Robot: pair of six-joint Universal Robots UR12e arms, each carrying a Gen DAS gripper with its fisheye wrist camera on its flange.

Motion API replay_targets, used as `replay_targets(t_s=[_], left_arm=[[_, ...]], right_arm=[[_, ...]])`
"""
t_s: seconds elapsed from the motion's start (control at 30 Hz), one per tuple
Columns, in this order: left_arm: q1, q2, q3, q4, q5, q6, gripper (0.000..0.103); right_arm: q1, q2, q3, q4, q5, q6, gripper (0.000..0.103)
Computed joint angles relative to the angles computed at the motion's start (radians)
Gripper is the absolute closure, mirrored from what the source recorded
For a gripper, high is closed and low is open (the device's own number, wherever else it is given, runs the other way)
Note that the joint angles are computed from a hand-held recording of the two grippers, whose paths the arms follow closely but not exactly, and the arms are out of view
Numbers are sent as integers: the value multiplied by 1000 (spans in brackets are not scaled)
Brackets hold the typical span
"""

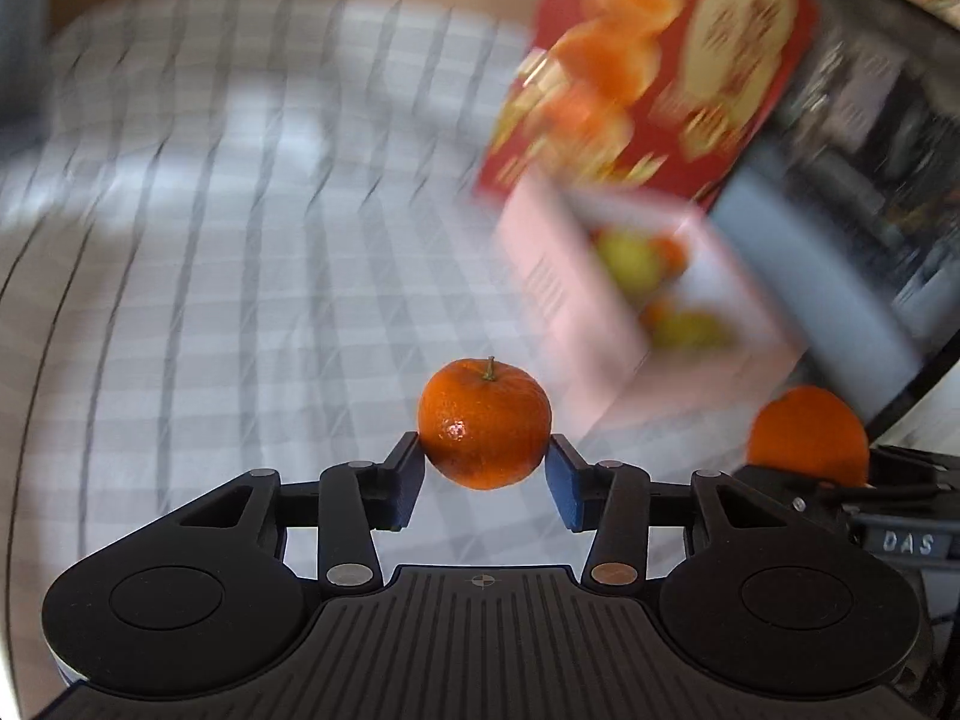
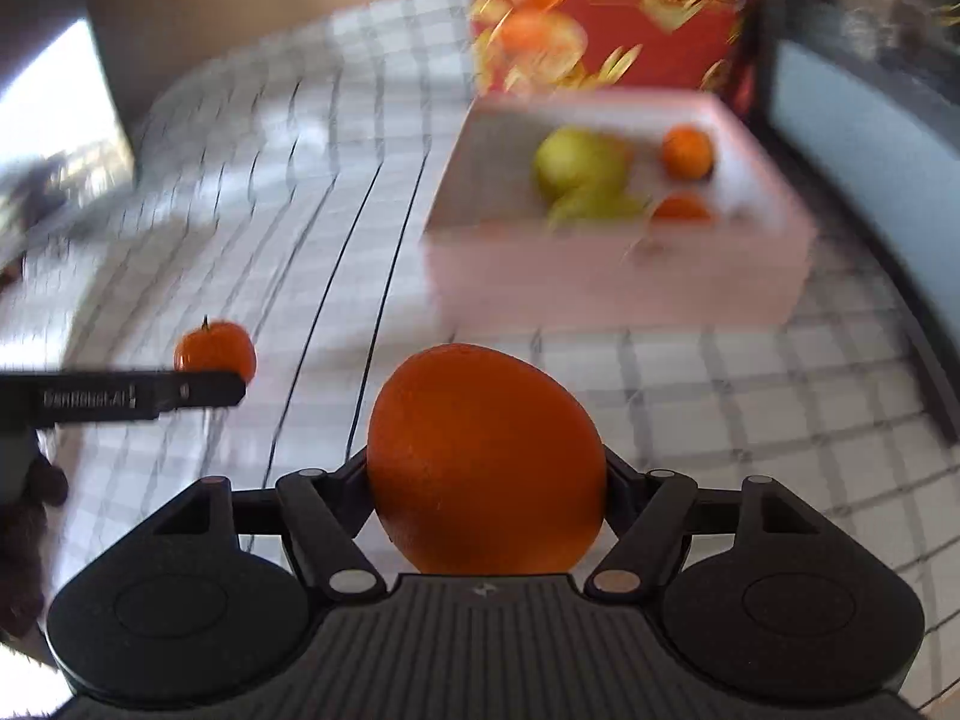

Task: Organize fruits
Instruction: 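Lower both fruits into the pink box and open both tools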

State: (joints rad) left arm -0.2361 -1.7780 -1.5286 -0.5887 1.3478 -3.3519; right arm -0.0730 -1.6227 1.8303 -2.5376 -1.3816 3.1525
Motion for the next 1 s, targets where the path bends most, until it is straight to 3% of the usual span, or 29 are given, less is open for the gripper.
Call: replay_targets(t_s=[0.17, 0.23, 0.43, 0.57, 0.7, 0.83, 0.93, 1.0], left_arm=[[-22, -92, 176, 16, -64, -25, 54], [-35, -138, 264, -41, -89, -12, 53], [-79, -276, 465, -231, -43, 29, 52], [-101, -286, 443, -158, 58, 62, 54], [-87, -237, 371, -82, 46, 0, 54], [-77, -168, 264, 21, 50, -39, 54], [-74, -122, 203, 22, 70, -76, 54], [-74, -101, 184, -33, 91, -100, 54]], right_arm=[[-26, 41, -97, -119, -22, -56, 31], [-34, 67, -145, -127, -40, -85, 31], [-76, 130, -236, -44, 11, -64, 31], [-90, 165, -258, 15, 24, -42, 31], [-104, 189, -268, 61, 74, -46, 31], [-81, 236, -306, 93, 31, -72, 31], [-68, 275, -341, 123, 35, -50, 31], [-56, 301, -367, 135, 32, -40, 31]])
